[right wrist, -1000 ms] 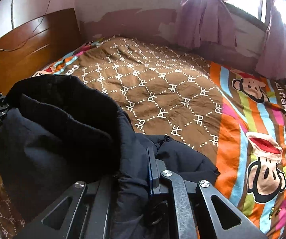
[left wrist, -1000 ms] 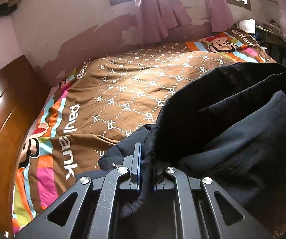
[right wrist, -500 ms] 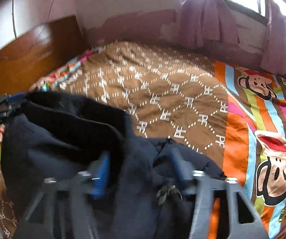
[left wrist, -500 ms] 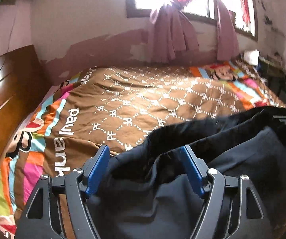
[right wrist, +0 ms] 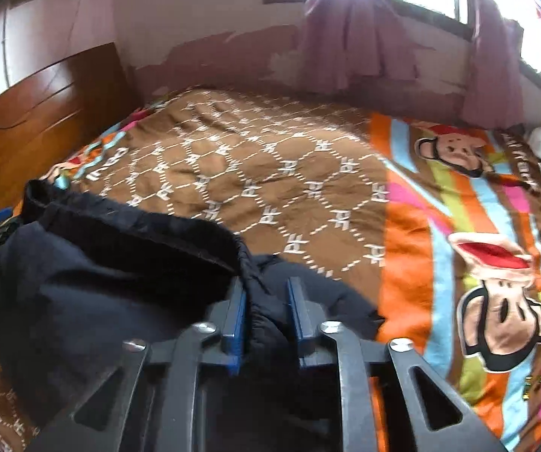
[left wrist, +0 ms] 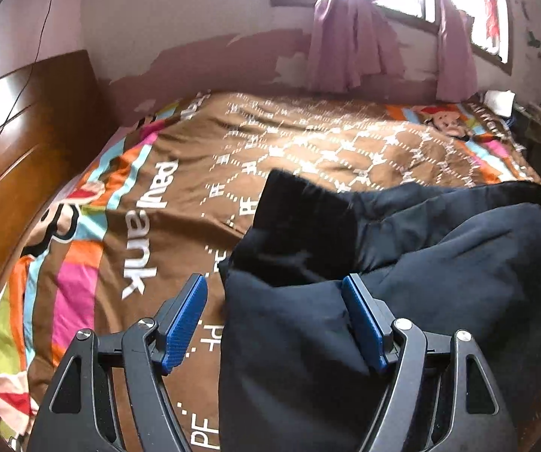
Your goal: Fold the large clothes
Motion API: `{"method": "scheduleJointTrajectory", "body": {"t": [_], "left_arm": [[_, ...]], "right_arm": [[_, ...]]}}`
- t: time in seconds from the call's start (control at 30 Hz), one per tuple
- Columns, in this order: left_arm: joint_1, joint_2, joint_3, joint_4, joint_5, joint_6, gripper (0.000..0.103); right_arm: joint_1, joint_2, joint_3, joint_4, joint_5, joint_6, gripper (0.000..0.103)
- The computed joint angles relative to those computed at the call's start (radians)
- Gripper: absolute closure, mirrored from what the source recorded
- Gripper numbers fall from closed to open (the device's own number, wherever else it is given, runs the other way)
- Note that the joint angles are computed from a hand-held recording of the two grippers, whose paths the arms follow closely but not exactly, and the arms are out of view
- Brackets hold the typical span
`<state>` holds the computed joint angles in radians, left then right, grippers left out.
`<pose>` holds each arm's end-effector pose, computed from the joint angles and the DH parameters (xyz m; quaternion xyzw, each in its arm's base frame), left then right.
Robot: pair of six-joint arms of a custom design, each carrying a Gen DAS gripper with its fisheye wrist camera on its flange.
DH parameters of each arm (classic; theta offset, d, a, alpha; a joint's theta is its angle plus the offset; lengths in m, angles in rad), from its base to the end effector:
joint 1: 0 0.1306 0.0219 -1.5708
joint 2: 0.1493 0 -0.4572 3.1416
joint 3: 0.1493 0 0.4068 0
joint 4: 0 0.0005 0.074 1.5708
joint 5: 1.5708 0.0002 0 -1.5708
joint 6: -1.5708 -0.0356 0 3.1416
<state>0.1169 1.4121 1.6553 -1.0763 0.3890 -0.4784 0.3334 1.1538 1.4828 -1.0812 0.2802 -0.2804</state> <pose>0.4825 0.0426 0.6065 0.2331 0.8877 -0.0686 0.3911 0.3481 0.1096 0.6289 0.0315 0.9096 -0.0031 0.4144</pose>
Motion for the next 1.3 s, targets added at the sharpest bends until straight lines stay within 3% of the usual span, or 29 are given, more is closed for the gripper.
{"method": "scheduleJointTrajectory", "body": {"t": [0.23, 0.37, 0.57, 0.67, 0.73, 0.9, 1.03, 1.1, 1.3], "left_arm": [[-0.045, -0.008, -0.054, 0.055, -0.096, 0.027, 0.034], [-0.045, -0.009, -0.058, 0.070, -0.097, 0.042, 0.032], [-0.039, -0.008, -0.056, 0.078, -0.089, 0.052, 0.032], [-0.039, -0.010, -0.057, 0.080, -0.091, 0.054, 0.032], [-0.039, -0.011, -0.057, 0.079, -0.090, 0.058, 0.032], [-0.021, -0.022, -0.058, 0.091, -0.035, 0.114, 0.031], [-0.005, -0.065, -0.077, 0.135, 0.057, 0.128, 0.027], [-0.007, -0.081, -0.080, 0.130, 0.094, 0.085, 0.025], [-0.026, -0.127, -0.105, -0.016, 0.180, -0.171, 0.025]], "right_arm": [[0.002, 0.029, -0.012, -0.023, 0.105, 0.037, 0.090], [-0.040, 0.039, -0.031, -0.023, 0.060, 0.000, 0.090], [-0.042, 0.038, -0.054, 0.008, 0.059, -0.015, 0.088], [-0.043, 0.024, -0.063, 0.023, 0.044, -0.038, 0.071], [-0.039, 0.020, -0.066, 0.018, 0.044, -0.052, 0.041], [-0.016, -0.005, -0.066, 0.031, 0.073, -0.099, 0.031], [0.036, -0.056, -0.074, 0.097, 0.162, -0.175, 0.012], [0.069, -0.075, -0.073, 0.128, 0.164, -0.177, 0.011], [0.213, -0.073, -0.064, 0.124, 0.123, -0.096, 0.006]]}}
